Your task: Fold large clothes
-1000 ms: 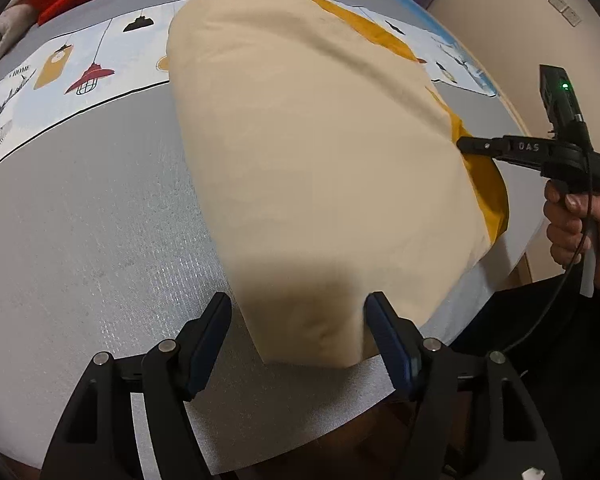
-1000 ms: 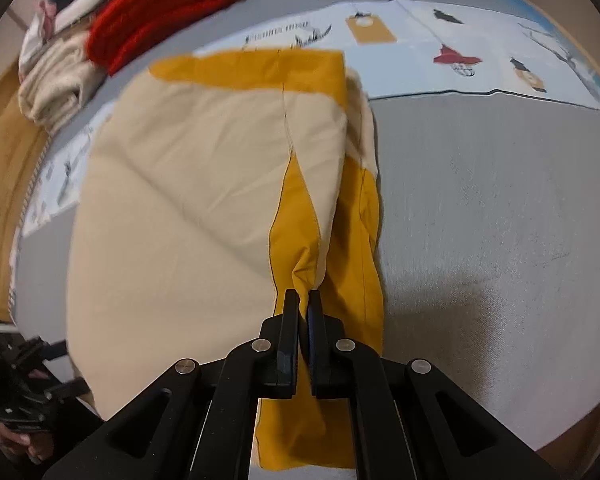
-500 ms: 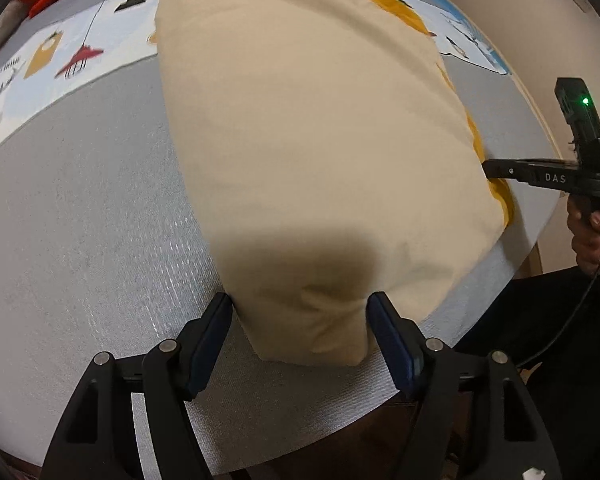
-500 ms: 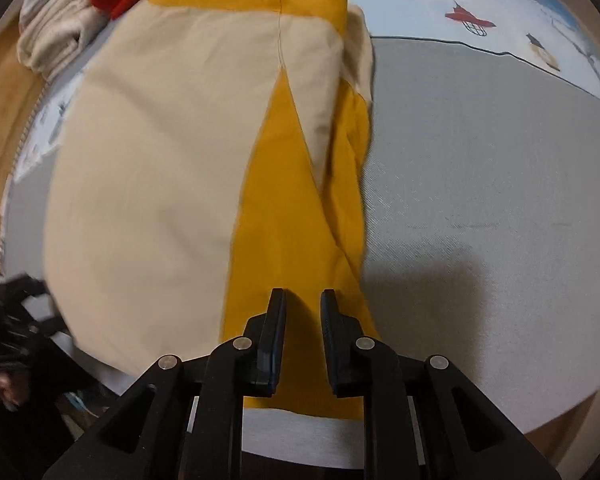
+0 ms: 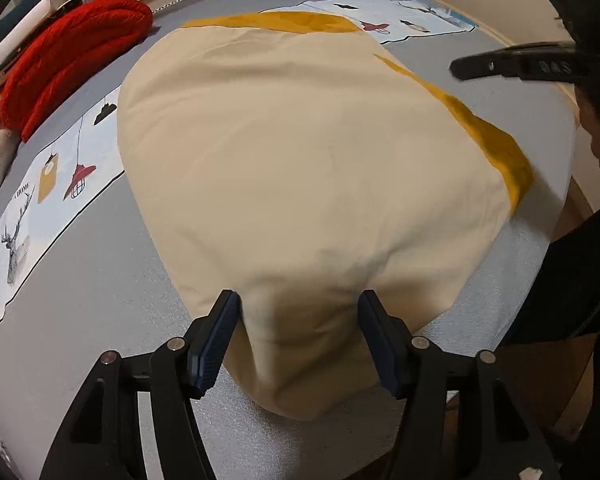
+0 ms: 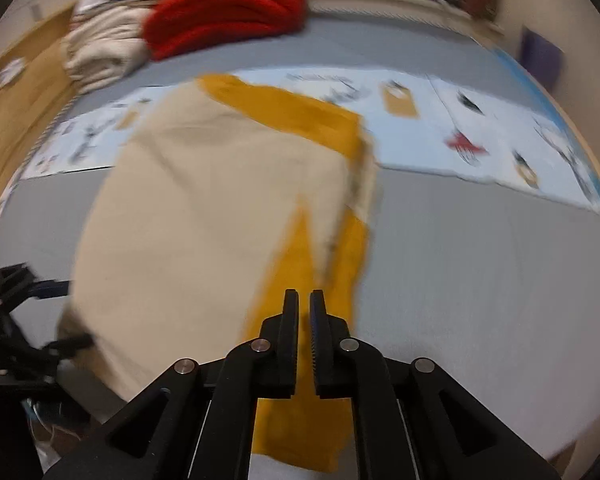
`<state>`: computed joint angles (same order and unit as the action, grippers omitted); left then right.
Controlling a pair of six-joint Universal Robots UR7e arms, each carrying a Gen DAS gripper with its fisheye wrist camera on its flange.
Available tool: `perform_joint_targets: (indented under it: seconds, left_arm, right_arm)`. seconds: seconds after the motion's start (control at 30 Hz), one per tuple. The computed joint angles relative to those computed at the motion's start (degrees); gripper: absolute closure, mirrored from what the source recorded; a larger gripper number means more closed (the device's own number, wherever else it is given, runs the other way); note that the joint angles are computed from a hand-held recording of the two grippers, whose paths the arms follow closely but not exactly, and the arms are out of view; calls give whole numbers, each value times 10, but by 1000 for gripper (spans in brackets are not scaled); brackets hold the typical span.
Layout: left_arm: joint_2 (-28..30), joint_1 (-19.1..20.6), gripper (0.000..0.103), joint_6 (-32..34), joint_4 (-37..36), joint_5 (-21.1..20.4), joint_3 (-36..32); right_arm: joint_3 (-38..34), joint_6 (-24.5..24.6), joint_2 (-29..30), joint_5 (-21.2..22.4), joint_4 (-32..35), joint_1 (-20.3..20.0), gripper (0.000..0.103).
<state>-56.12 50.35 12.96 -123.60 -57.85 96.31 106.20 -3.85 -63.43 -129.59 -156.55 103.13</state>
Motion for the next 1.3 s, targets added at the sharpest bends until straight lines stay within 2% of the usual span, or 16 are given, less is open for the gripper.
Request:
perform_joint_targets:
  seconds: [0.07, 0.13, 0.23, 0.3, 0.4, 0.47, 0.57, 0.6, 0.63, 0.7, 0.83, 1.0, 1.1, 1.2, 1.27, 1.3]
  left_arm:
    - [3, 6, 45, -15, 12, -16, -16]
    - [1, 11, 46, -31, 5, -38, -28]
    - [-1, 18, 47, -45, -26, -35, -38]
    - [8, 26, 46, -72, -22, -10, -55]
    - [33, 57, 37, -140, 28, -47, -115]
    - [50, 72, 26, -175, 49, -66, -146]
    - [78, 103, 19, -223, 72, -116, -192]
    - [86, 114, 18, -237, 80, -142, -206]
    - [91, 120, 18, -248, 85, -160, -215]
    - [111, 138, 17, -267, 101, -203, -247]
    - [143, 158, 15, -276, 112, -250, -292]
    - [176, 176, 14, -262, 113, -295, -329]
    - [184, 177, 15, -247, 100, -300, -337]
    - [180, 168, 28, -229, 74, -282, -325]
    - [179, 162, 39, -222, 75, -270, -329]
    - [176, 157, 42, -215, 73, -263, -329]
  right_arm:
    - [-4, -11, 3, 46, 19, 1, 95]
    - [-13, -19, 15, 59, 60, 3, 95]
    - [-31, -10, 46, 7, 178, 4, 96]
    - [-34, -18, 53, -7, 181, 10, 96]
    - [-33, 6, 41, 19, 174, 3, 95]
    - [-21, 21, 29, 25, 147, 0, 91]
    - [-21, 30, 33, -1, 107, 1, 65]
    - [-21, 37, 33, -9, 97, 2, 44]
    - [-22, 38, 33, -16, 88, 3, 37]
    - [-25, 42, 36, -28, 72, 4, 37]
    - [-60, 55, 51, -27, 95, -18, 37]
    - [-85, 99, 61, 4, 145, -45, 37]
    - [-84, 120, 57, 34, 148, -62, 37]
    - [-85, 145, 55, 68, 150, -80, 38]
    - [-86, 156, 55, 91, 148, -87, 53]
    - [-87, 158, 57, 101, 143, -88, 66]
